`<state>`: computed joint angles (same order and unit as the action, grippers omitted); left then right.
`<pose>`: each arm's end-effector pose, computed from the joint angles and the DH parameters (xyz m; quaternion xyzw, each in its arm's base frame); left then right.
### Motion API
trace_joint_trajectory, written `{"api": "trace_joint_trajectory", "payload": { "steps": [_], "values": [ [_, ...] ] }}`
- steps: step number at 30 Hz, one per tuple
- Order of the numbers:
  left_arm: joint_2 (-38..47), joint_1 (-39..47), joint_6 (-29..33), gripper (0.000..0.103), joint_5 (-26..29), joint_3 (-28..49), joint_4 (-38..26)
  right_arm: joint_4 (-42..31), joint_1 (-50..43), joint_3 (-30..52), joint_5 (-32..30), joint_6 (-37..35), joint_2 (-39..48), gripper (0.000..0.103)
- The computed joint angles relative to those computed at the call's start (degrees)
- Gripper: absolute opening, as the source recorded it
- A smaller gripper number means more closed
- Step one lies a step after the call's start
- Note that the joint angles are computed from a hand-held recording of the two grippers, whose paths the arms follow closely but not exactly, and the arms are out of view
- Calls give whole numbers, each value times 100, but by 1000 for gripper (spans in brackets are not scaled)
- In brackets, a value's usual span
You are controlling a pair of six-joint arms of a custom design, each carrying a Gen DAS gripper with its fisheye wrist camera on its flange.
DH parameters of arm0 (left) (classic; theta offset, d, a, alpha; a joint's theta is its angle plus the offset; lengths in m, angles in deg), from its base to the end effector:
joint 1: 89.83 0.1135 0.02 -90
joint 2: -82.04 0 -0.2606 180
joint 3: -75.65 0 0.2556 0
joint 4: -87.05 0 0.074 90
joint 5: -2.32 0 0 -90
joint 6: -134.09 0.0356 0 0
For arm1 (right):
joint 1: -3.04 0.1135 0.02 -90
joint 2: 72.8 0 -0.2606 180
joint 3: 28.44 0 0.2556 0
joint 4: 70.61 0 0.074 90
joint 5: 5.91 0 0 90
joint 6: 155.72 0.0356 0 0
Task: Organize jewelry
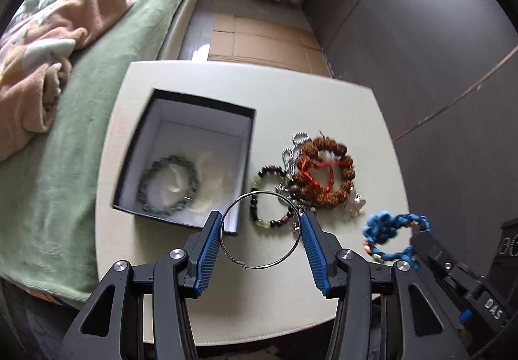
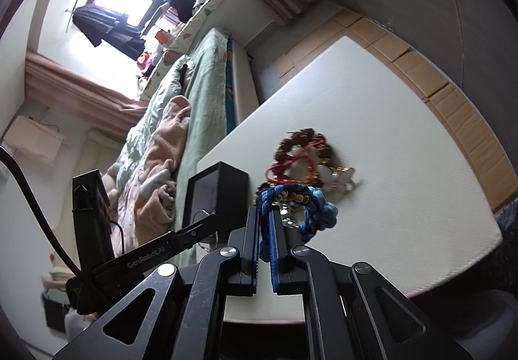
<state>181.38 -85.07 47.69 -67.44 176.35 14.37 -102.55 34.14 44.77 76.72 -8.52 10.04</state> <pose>0.3520 0.0170 0.2750 0.0187 0.9716 -0.1613 0.1720 0.2728 0.1699 0.2568 0.1798 0.8926 0.3272 0.2529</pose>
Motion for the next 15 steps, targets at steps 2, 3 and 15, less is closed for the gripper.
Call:
{"api": "trace_joint_trajectory", "payload": {
  "steps": [2, 3, 15],
  "values": [
    [71, 216, 126, 51, 139, 211, -138, -61, 105, 274, 39, -14, 183, 7],
    [82, 316, 171, 51, 202, 287, -195, -85, 151, 438, 39, -25, 298, 7],
    [821, 1467, 532, 51, 723, 1711, -961, -812, 682, 2940, -5, -334, 2055, 6]
  ]
}}
